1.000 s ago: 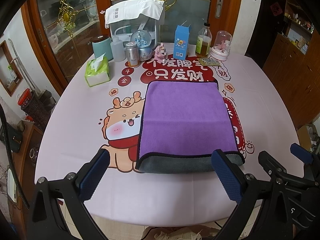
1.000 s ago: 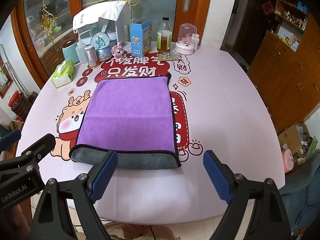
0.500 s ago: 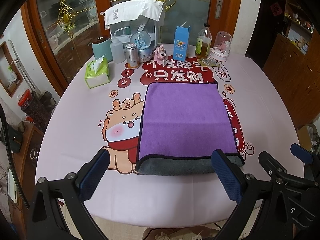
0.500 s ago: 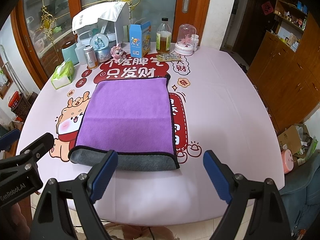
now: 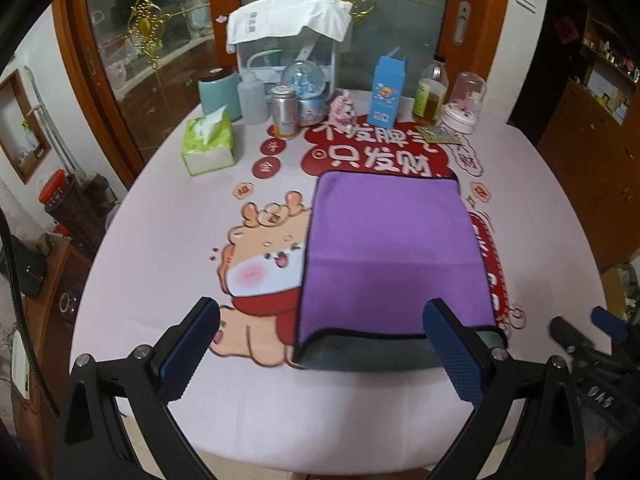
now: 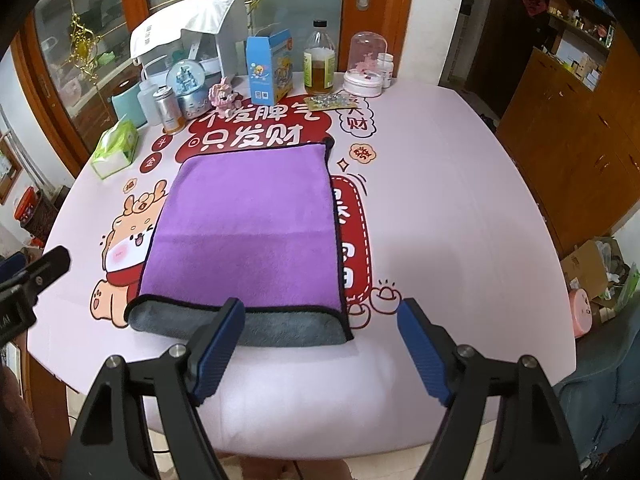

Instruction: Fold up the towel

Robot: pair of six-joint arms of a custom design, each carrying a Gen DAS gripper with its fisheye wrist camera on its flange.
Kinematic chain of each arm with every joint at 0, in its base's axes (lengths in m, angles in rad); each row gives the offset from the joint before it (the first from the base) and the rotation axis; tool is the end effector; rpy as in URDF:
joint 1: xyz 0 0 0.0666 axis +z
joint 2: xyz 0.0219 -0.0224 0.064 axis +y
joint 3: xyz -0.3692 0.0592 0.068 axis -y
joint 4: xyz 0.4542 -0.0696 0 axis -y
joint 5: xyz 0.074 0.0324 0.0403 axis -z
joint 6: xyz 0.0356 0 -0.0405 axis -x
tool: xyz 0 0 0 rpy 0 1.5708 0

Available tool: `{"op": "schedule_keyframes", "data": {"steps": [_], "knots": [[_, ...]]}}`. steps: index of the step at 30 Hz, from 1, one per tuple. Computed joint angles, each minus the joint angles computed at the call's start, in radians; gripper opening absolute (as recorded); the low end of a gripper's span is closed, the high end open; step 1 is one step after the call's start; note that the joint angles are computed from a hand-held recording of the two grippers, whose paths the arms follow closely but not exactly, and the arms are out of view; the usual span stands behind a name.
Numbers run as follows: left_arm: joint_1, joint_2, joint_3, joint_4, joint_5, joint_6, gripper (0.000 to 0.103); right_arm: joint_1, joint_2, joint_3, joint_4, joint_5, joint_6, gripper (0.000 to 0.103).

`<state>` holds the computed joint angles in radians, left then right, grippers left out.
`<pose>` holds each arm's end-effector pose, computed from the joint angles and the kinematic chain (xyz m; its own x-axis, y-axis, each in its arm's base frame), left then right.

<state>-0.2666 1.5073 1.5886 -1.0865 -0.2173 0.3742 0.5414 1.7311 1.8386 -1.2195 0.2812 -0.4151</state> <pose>0.5587 -0.1450 0.4483 -0.8114 -0.1484 -0.5654 -0.1620 0.9864 -0.0265 0.5600 0.3248 0.4358 -0.8603 -0.0652 -0.5056 -0.0468 0.9977 -0.0491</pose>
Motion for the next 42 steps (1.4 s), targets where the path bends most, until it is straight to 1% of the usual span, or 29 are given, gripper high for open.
{"op": "schedule_keyframes", "data": {"steps": [2, 5, 7, 10, 12, 16, 18, 20, 22, 23, 25, 29, 31, 33, 38, 40, 42], "knots": [[0.015, -0.002, -0.007, 0.012, 0.0, -0.004, 0.101, -0.008, 0.0, -0.005, 0.017, 0.002, 0.019, 0.079], [0.034, 0.0, -0.015, 0.02, -0.024, -0.009, 0.101, -0.018, 0.003, -0.01, 0.043, -0.001, 0.053, 0.079], [0.05, 0.007, -0.016, 0.02, -0.01, -0.019, 0.101, -0.032, 0.002, -0.023, 0.069, -0.022, 0.084, 0.079], [0.071, 0.022, -0.011, 0.01, 0.032, -0.027, 0.101, -0.048, 0.002, -0.039, 0.099, -0.057, 0.108, 0.079], [0.084, 0.027, -0.017, 0.014, 0.077, -0.043, 0.101, -0.06, 0.006, -0.047, 0.112, -0.081, 0.125, 0.079], [0.097, 0.051, -0.022, 0.012, 0.153, -0.105, 0.101, -0.076, 0.017, -0.065, 0.13, -0.113, 0.165, 0.079], [0.1, 0.062, -0.03, 0.019, 0.172, -0.132, 0.1, -0.084, 0.023, -0.078, 0.138, -0.143, 0.192, 0.078], [0.103, 0.071, -0.037, 0.021, 0.2, -0.152, 0.1, -0.09, 0.029, -0.094, 0.143, -0.182, 0.22, 0.075], [0.104, 0.074, -0.057, 0.042, 0.21, -0.167, 0.1, -0.095, 0.036, -0.103, 0.14, -0.208, 0.241, 0.072], [0.105, 0.073, -0.065, 0.049, 0.215, -0.174, 0.099, -0.099, 0.04, -0.114, 0.143, -0.233, 0.255, 0.069], [0.109, 0.078, -0.077, 0.063, 0.247, -0.193, 0.096, -0.102, 0.047, -0.123, 0.14, -0.248, 0.265, 0.064], [0.113, 0.107, -0.074, 0.055, 0.289, -0.234, 0.091, -0.117, 0.07, -0.128, 0.123, -0.297, 0.296, 0.052], [0.112, 0.124, -0.069, 0.048, 0.3, -0.259, 0.084, -0.124, 0.078, -0.13, 0.122, -0.319, 0.311, 0.05], [0.114, 0.141, -0.063, 0.039, 0.326, -0.284, 0.08, -0.13, 0.087, -0.127, 0.115, -0.335, 0.329, 0.049], [0.114, 0.182, -0.037, 0.01, 0.371, -0.335, 0.074, -0.138, 0.118, -0.097, 0.09, -0.374, 0.379, 0.04], [0.114, 0.196, -0.027, -0.003, 0.384, -0.363, 0.066, -0.139, 0.128, -0.086, 0.075, -0.389, 0.403, 0.037], [0.113, 0.209, -0.016, -0.019, 0.391, -0.389, 0.063, -0.14, 0.142, -0.071, 0.058, -0.403, 0.425, 0.033]]}}
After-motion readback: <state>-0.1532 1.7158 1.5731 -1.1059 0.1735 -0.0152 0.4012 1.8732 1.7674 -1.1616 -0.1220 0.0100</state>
